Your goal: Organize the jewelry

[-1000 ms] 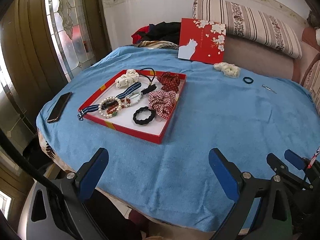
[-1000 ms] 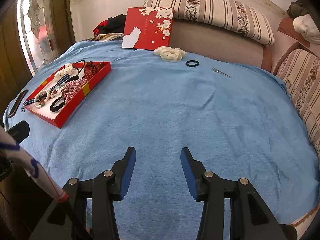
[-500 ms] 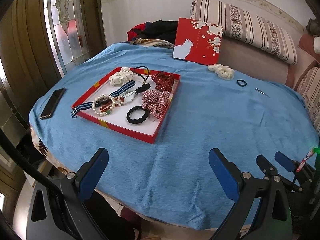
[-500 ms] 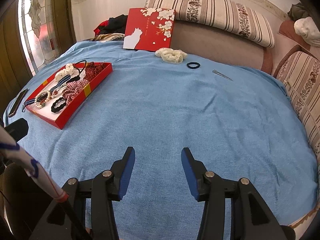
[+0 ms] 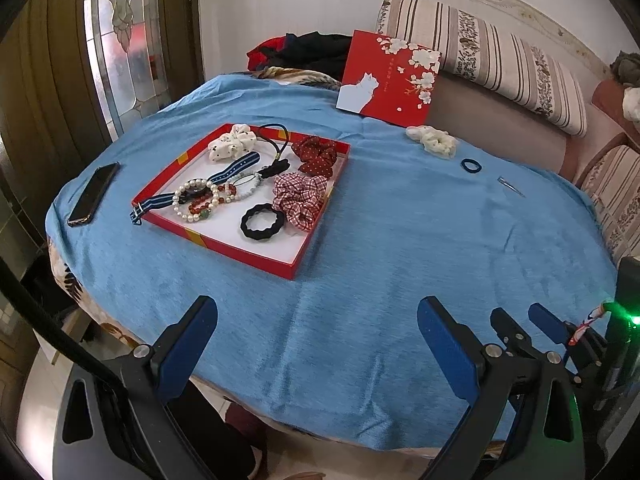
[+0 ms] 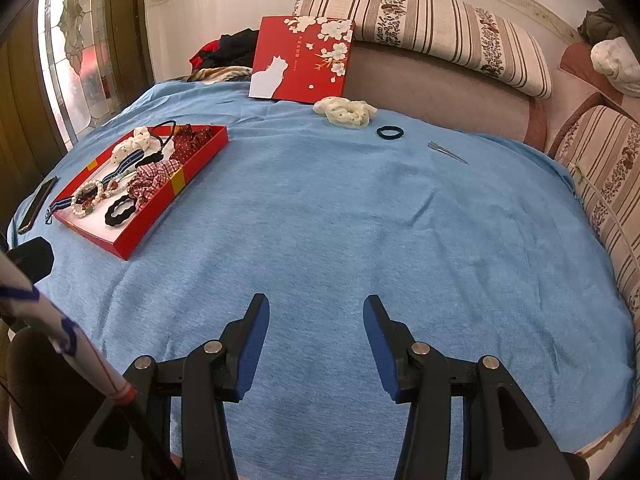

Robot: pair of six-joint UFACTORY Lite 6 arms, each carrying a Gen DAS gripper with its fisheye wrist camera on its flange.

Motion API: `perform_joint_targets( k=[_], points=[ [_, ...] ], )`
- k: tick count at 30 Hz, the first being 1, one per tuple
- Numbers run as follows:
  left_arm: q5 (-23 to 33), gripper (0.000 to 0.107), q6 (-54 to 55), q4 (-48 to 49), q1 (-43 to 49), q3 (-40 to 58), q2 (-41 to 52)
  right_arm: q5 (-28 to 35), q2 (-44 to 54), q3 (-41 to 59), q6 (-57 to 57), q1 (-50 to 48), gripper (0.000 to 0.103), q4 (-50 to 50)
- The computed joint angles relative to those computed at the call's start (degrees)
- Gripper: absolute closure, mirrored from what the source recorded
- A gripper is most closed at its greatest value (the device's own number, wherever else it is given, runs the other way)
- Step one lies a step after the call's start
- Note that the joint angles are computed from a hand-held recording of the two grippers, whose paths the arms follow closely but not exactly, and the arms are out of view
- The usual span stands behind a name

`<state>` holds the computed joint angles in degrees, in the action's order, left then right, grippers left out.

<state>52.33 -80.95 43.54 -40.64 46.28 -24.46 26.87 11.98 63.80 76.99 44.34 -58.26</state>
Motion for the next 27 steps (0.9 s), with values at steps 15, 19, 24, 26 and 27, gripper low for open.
perform_joint_targets(
  k=[15,19,24,26,27],
  points=[
    [2.26,0.007,0.11,2.53,2.34,-1.55,-1.34,1.64,2.53,6.06,-5.10,2.20,0.049,3.77],
    [1.51,0.007,2.00,2.93,4.84,-2.66,-1.83,2.07,4.45,9.21,-7.86,2.90,0.049,6.02],
    [0.14,0.007,3.49,3.33,7.80,-4.24,-2.33,2.93,8.09,15.29,-12.08,4.16,0.048,9.22],
    [-0.20,0.007,3.73,3.48,8.75,-4.95,-3.05,3.19,9.94,18.16,-14.19,4.70,0.048,10.88],
    [-0.22,0.007,3.78,3.63,9.17,-5.39,-3.58,3.47,11.03,19.76,-15.30,5.02,0.048,11.69]
  ],
)
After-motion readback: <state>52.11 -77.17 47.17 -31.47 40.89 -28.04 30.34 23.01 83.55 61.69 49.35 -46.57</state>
